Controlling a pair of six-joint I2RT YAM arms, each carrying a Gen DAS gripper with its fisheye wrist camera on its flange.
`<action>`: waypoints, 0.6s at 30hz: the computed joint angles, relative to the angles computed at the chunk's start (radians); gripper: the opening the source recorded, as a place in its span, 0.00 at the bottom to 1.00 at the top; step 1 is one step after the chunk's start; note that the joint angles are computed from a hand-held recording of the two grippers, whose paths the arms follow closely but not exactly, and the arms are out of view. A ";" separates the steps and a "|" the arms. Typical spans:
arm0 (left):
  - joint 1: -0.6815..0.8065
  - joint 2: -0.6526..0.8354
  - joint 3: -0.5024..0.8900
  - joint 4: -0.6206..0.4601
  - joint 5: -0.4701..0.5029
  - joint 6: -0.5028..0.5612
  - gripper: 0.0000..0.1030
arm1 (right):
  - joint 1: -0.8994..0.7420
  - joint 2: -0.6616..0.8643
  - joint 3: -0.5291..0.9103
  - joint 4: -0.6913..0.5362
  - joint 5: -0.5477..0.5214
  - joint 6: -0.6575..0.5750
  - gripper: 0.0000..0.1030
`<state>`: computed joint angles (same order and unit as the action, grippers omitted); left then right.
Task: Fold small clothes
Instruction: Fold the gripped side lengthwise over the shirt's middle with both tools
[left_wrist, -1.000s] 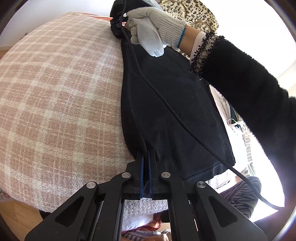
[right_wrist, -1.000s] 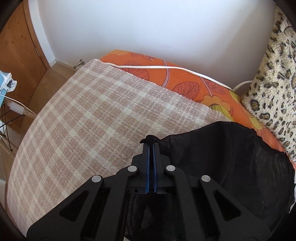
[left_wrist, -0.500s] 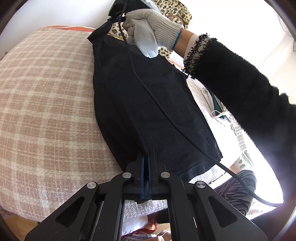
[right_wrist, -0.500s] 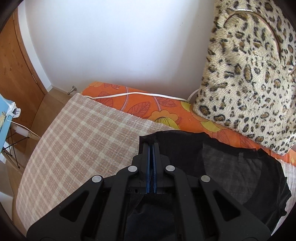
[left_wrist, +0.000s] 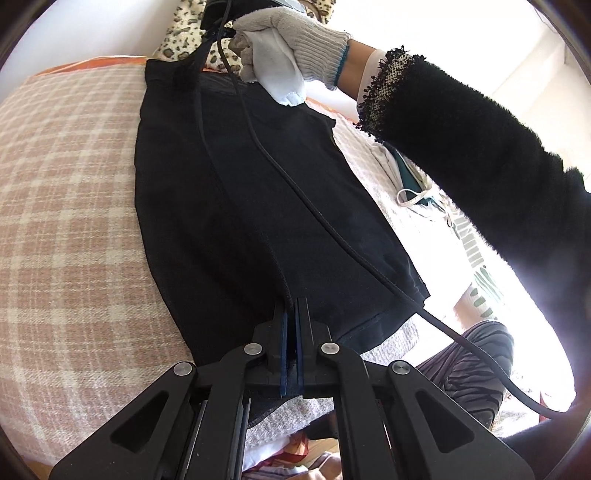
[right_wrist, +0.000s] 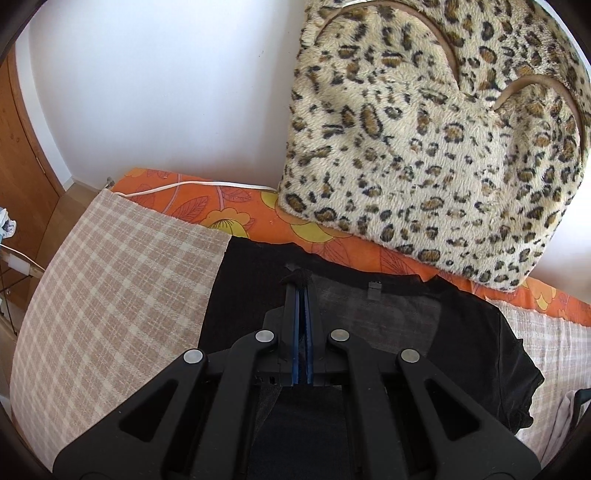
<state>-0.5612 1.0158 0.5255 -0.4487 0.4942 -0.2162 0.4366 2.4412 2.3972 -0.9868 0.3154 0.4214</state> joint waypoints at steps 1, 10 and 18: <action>0.001 0.019 0.009 0.002 0.003 0.016 0.02 | -0.007 -0.028 -0.053 0.024 0.002 0.000 0.03; -0.065 0.202 0.065 0.103 -0.029 -0.013 0.02 | -0.040 -0.094 -0.259 0.094 0.045 -0.002 0.03; -0.202 0.272 0.096 0.169 -0.089 -0.094 0.02 | -0.058 -0.112 -0.349 0.131 0.071 0.004 0.03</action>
<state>-0.7629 1.2873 0.6217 -0.2798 0.4051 -0.3100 0.3784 2.3296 2.0478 -0.8561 0.3867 0.4258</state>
